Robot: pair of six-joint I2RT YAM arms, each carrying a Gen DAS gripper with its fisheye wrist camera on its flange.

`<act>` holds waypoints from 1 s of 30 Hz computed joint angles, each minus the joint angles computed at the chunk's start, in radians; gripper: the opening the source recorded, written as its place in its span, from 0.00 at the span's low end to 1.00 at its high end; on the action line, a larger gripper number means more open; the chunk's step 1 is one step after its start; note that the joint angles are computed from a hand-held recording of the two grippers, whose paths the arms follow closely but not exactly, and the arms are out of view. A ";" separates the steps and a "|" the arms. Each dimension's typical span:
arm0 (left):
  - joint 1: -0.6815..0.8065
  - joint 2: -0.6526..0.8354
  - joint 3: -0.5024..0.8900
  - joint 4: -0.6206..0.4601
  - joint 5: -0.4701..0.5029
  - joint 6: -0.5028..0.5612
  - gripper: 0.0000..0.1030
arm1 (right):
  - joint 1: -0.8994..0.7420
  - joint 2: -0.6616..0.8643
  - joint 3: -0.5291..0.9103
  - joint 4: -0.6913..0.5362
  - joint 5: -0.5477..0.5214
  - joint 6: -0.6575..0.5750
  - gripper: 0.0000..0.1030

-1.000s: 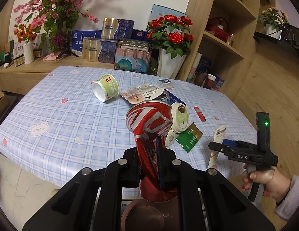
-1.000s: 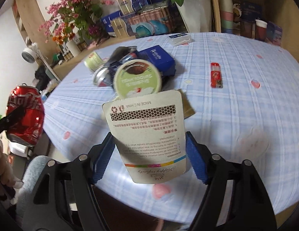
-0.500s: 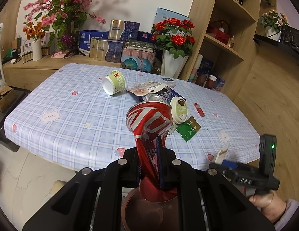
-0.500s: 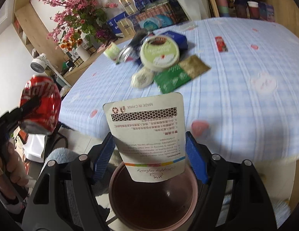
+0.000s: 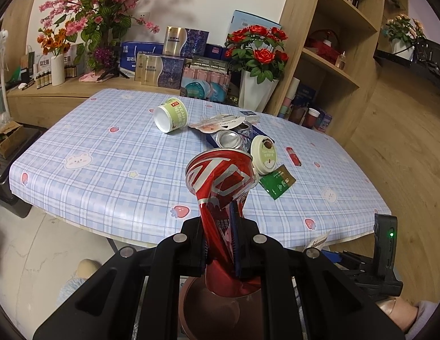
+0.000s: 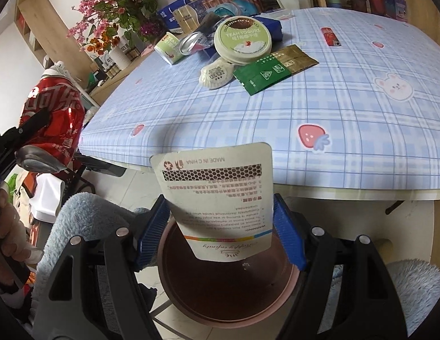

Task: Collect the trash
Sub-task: 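Carry the red can and white card over the brown wastebasket and release both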

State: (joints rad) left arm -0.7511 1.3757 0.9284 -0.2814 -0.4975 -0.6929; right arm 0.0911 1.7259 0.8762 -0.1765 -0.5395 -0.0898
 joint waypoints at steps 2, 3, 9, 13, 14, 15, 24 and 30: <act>-0.005 0.000 -0.005 0.002 -0.002 -0.005 0.13 | 0.000 0.001 -0.001 0.000 0.008 -0.002 0.72; -0.005 -0.001 -0.008 0.003 -0.001 -0.007 0.13 | -0.001 0.002 0.000 -0.004 0.010 -0.003 0.74; -0.013 0.014 -0.008 0.001 -0.001 -0.013 0.13 | -0.011 -0.018 -0.010 0.020 0.018 0.021 0.91; -0.025 0.025 -0.005 -0.002 -0.007 -0.010 0.13 | -0.038 -0.065 -0.044 0.081 0.031 0.045 0.93; -0.027 0.027 -0.004 -0.005 -0.008 -0.010 0.13 | -0.043 -0.068 -0.044 0.086 0.028 0.044 0.93; -0.029 0.029 -0.003 -0.006 -0.011 -0.010 0.13 | -0.048 -0.072 -0.044 0.093 0.030 0.044 0.93; -0.050 0.078 -0.001 0.004 -0.009 -0.012 0.13 | -0.067 -0.161 -0.160 0.333 0.165 0.075 0.94; -0.086 0.138 0.000 0.038 -0.005 0.001 0.13 | -0.085 -0.131 -0.176 0.379 0.174 0.112 0.94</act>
